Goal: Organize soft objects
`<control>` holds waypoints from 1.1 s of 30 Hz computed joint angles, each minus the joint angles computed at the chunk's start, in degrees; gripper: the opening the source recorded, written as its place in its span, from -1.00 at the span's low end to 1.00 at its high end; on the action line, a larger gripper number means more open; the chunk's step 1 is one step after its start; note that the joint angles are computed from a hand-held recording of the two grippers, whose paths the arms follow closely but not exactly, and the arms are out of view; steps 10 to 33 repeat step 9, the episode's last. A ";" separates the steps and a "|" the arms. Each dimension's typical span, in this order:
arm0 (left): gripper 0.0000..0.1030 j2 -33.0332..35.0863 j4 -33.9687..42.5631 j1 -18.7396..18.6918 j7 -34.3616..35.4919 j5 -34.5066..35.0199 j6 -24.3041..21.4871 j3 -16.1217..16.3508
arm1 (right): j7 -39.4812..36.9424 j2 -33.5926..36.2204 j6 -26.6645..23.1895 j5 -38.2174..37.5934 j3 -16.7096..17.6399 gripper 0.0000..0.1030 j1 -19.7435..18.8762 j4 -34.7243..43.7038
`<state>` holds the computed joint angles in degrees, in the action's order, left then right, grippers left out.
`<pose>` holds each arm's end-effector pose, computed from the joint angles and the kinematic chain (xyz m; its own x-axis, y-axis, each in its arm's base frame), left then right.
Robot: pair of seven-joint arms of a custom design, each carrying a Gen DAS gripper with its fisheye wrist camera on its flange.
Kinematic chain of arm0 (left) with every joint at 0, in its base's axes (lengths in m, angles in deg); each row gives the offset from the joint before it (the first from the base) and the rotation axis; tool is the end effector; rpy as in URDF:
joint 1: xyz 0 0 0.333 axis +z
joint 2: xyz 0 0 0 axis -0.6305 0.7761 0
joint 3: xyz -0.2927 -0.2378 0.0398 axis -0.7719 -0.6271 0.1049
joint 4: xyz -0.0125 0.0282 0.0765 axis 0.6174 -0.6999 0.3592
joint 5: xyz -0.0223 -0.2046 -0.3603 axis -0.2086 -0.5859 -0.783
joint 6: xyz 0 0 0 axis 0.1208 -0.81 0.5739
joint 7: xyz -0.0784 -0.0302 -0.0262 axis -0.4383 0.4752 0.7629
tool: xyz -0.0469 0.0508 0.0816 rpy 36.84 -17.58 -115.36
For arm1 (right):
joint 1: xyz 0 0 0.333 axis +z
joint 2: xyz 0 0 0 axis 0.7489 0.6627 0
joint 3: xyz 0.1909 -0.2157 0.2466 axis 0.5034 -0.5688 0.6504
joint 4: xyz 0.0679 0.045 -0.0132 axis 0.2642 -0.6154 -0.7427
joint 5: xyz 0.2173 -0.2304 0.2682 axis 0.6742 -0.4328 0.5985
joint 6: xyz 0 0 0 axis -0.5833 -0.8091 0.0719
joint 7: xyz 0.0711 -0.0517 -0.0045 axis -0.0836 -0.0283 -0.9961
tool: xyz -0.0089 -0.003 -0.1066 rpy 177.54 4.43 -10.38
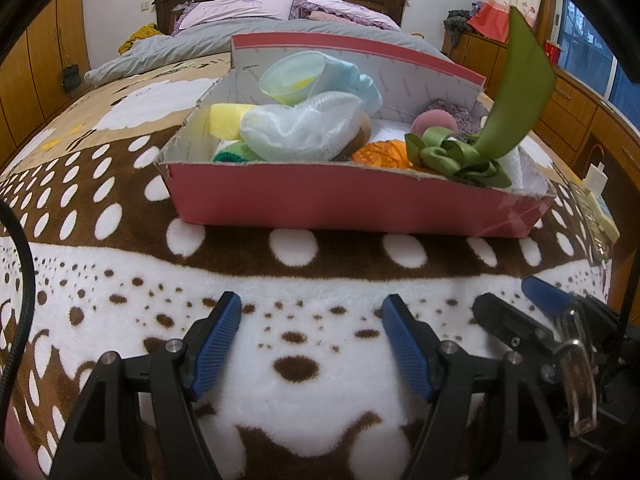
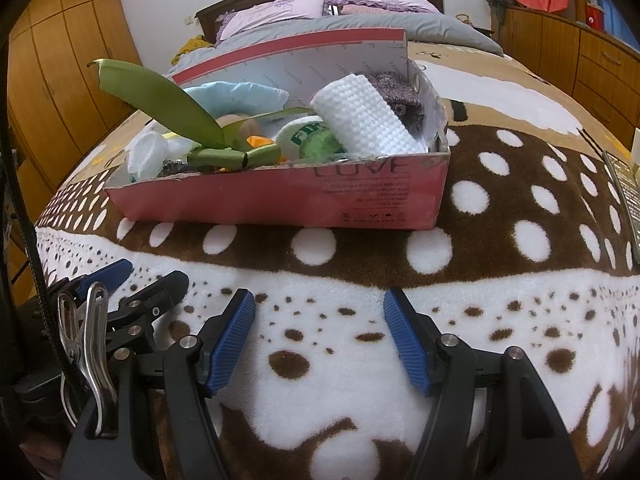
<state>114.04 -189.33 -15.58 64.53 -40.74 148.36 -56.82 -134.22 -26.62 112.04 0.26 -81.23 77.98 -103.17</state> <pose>0.6316 -0.0907 0.2866 -0.4194 -0.9059 0.0585 -0.7269 0.2965 -0.6195 0.5598 0.3318 0.3108 -0.2324 -0.9598 -0.1577 -0.7338 0.2794 -0.6193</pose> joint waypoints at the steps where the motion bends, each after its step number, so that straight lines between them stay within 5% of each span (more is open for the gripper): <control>1: 0.48 0.05 0.03 0.05 -0.02 0.02 -0.02 -0.05 | -0.03 -0.02 -0.14 0.05 0.04 0.34 0.07 -0.03; 33: 0.49 0.31 0.27 -0.08 -0.04 0.05 -0.14 0.13 | -2.06 0.05 -1.25 2.03 0.38 0.35 0.42 0.24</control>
